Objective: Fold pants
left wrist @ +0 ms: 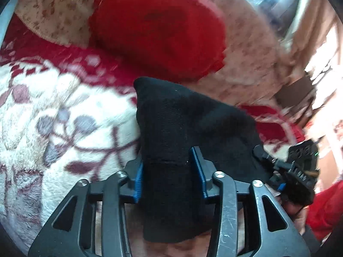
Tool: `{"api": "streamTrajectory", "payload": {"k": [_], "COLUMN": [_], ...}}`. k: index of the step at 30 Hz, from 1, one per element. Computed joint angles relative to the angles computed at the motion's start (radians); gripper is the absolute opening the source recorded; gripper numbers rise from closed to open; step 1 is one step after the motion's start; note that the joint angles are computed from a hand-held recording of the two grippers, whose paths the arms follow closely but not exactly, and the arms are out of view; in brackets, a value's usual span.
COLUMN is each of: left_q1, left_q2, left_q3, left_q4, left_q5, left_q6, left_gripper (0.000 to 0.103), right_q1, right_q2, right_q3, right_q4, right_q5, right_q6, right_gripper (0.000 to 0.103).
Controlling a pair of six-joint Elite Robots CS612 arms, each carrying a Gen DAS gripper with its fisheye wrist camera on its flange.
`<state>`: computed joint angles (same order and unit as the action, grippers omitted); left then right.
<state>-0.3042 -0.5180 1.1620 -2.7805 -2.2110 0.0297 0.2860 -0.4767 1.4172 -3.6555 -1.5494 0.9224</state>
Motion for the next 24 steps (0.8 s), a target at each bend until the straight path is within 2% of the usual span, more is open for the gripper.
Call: {"api": "streamTrajectory", "payload": {"k": [1, 3, 6, 7, 9, 10, 11, 13, 14, 16, 19, 22, 24], "left_q1": [0.004, 0.008, 0.011, 0.013, 0.008, 0.003, -0.003, -0.013, -0.017, -0.022, -0.034, -0.046, -0.052], "left_q2": [0.002, -0.004, -0.032, -0.048, -0.082, -0.097, -0.110, -0.132, -0.142, -0.158, -0.172, -0.175, -0.175], "left_q3": [0.002, 0.019, 0.063, 0.096, 0.167, 0.200, 0.233, 0.302, 0.334, 0.383, 0.431, 0.450, 0.451], "left_q4": [-0.002, -0.031, -0.073, -0.134, -0.246, -0.293, -0.336, -0.438, -0.470, -0.496, -0.526, -0.539, -0.521], "left_q5": [-0.008, -0.012, 0.015, 0.041, 0.114, 0.155, 0.198, 0.286, 0.310, 0.344, 0.406, 0.468, 0.479], "left_q6": [-0.005, -0.009, 0.012, 0.013, 0.036, 0.056, 0.075, 0.114, 0.135, 0.175, 0.214, 0.232, 0.251], "left_gripper": [0.052, 0.054, 0.054, 0.054, 0.055, 0.058, 0.064, 0.073, 0.080, 0.080, 0.080, 0.080, 0.080], "right_q1": [-0.005, -0.002, 0.024, 0.040, 0.075, 0.107, 0.129, 0.177, 0.192, 0.209, 0.217, 0.215, 0.215], "right_q2": [0.000, -0.001, -0.026, -0.042, -0.074, -0.091, -0.099, -0.103, -0.099, -0.095, -0.097, -0.095, -0.091], "right_q3": [0.005, 0.021, 0.065, 0.082, 0.102, 0.101, 0.092, 0.049, 0.029, 0.014, 0.025, 0.023, 0.019], "right_q4": [0.037, 0.002, -0.077, -0.092, -0.034, 0.025, 0.081, 0.256, 0.318, 0.399, 0.501, 0.532, 0.539], "right_q5": [0.013, -0.006, -0.114, -0.159, -0.265, -0.355, -0.417, -0.561, -0.596, -0.614, -0.626, -0.628, -0.645], "right_q6": [0.030, 0.053, 0.011, -0.034, -0.134, -0.228, -0.286, -0.376, -0.387, -0.371, -0.297, -0.287, -0.283], "right_gripper": [0.035, 0.035, 0.035, 0.035, 0.034, 0.034, 0.035, 0.035, 0.037, 0.038, 0.038, 0.038, 0.038]}}
